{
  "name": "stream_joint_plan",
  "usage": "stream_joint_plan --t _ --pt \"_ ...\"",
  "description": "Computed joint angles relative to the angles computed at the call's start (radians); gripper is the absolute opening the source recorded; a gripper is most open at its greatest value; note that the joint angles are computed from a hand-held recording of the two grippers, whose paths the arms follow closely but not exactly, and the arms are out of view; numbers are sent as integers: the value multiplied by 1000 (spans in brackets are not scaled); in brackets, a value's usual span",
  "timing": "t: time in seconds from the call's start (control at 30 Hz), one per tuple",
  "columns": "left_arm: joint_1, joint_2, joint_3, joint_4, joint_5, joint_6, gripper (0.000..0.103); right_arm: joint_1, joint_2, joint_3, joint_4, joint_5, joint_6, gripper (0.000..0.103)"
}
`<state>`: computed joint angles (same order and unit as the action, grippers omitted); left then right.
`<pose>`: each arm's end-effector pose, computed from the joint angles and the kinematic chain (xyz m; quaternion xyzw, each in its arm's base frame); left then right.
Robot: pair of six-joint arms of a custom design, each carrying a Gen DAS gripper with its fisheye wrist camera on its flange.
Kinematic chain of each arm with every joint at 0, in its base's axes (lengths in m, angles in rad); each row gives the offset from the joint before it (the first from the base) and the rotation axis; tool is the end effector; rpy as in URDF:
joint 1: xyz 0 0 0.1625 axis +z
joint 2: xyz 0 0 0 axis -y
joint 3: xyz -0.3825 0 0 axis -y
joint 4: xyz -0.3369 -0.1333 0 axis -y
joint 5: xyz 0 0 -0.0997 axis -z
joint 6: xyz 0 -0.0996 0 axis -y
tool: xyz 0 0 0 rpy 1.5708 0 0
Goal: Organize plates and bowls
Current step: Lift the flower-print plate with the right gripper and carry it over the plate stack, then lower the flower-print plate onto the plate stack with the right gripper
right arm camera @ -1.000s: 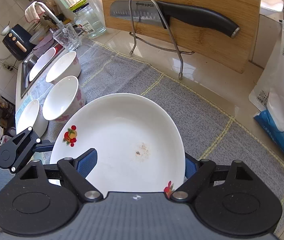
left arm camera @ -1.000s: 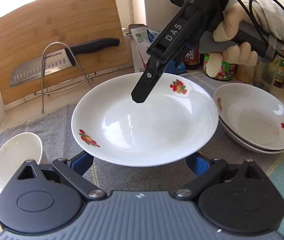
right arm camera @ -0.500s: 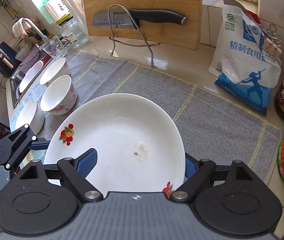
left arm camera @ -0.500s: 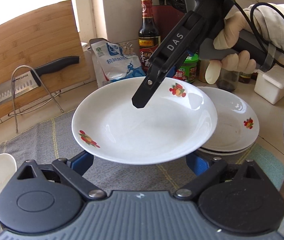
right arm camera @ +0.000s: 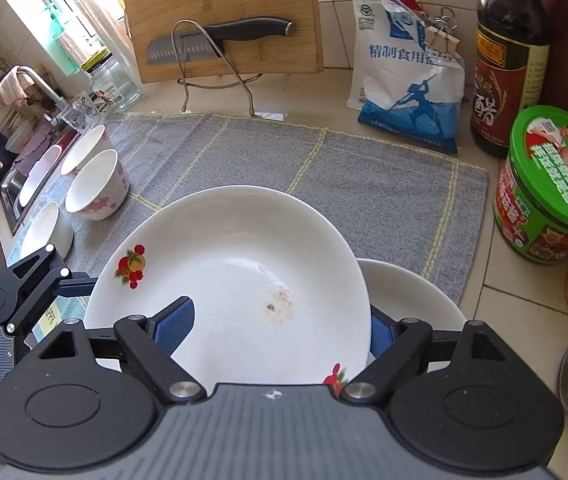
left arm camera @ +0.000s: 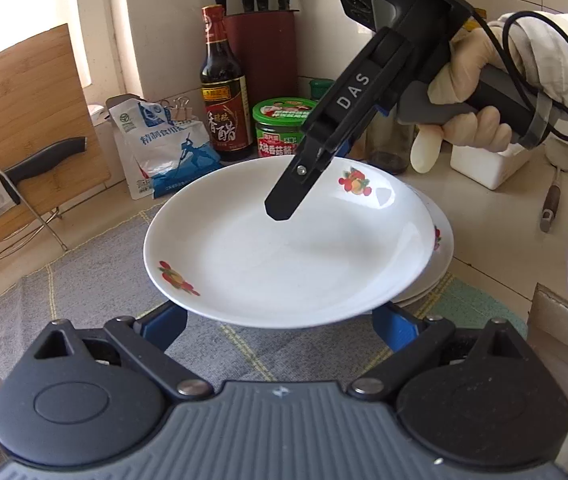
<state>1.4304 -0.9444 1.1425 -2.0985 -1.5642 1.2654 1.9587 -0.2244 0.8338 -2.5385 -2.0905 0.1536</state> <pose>0.0373 -0.6932 0.3441 0.6373 0.7530 -0.1370 0.0902 0.3699 -0.6837 0.0088 0.0657 -0.9498 0.2336 0.1976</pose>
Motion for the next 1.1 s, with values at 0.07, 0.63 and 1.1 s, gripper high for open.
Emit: stream_joint_plan --t 0.07,0.63,1.1 --pt "-3 1 3 8 1 11 98 -1 -22 50 -31 -4 13 91" --pt "-12 12 -17 75 16 44 98 -17 -83 214 -117 -9 78 91" --pt "-20 35 -48 137 19 43 98 -10 -120 297 -149 -54 129 93"
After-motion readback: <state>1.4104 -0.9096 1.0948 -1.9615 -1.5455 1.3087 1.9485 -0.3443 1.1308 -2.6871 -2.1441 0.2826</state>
